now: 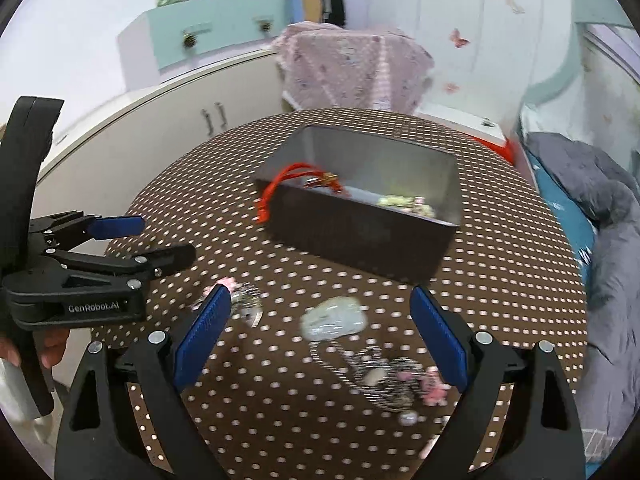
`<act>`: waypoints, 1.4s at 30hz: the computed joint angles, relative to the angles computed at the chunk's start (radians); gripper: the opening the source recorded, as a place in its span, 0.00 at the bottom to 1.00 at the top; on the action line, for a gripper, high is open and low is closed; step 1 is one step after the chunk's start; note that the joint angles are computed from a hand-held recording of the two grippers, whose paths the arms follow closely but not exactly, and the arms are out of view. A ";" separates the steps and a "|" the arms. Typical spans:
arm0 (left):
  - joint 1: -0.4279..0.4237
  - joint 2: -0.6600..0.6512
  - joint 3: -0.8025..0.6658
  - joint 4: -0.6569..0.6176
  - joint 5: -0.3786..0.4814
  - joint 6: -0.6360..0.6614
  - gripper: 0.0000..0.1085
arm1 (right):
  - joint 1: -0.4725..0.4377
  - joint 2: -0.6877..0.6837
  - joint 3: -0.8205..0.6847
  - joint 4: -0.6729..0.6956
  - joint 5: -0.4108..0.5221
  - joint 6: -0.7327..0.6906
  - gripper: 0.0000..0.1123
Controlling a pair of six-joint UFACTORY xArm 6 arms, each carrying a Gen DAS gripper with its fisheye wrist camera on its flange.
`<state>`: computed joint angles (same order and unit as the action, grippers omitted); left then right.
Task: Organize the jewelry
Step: 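Withdraw both grippers toward the jade pendant and silver chain, then grasp the pink bunny pearl charm with the left gripper while the right gripper grasps a pearl earring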
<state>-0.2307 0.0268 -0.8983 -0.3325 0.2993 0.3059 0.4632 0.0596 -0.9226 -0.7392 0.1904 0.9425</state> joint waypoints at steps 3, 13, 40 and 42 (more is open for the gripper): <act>0.006 -0.022 0.032 -0.027 0.012 0.016 0.73 | 0.010 0.021 -0.003 0.052 -0.014 -0.054 0.70; -0.004 -0.120 0.147 -0.186 0.042 0.004 0.71 | 0.017 0.039 0.004 0.104 -0.021 -0.062 0.70; -0.045 -0.050 0.076 -0.030 0.033 -0.086 0.41 | -0.016 -0.019 0.070 -0.058 0.009 0.154 0.70; -0.051 -0.049 0.067 -0.109 0.051 -0.011 0.41 | -0.017 -0.018 0.071 -0.049 0.007 0.146 0.70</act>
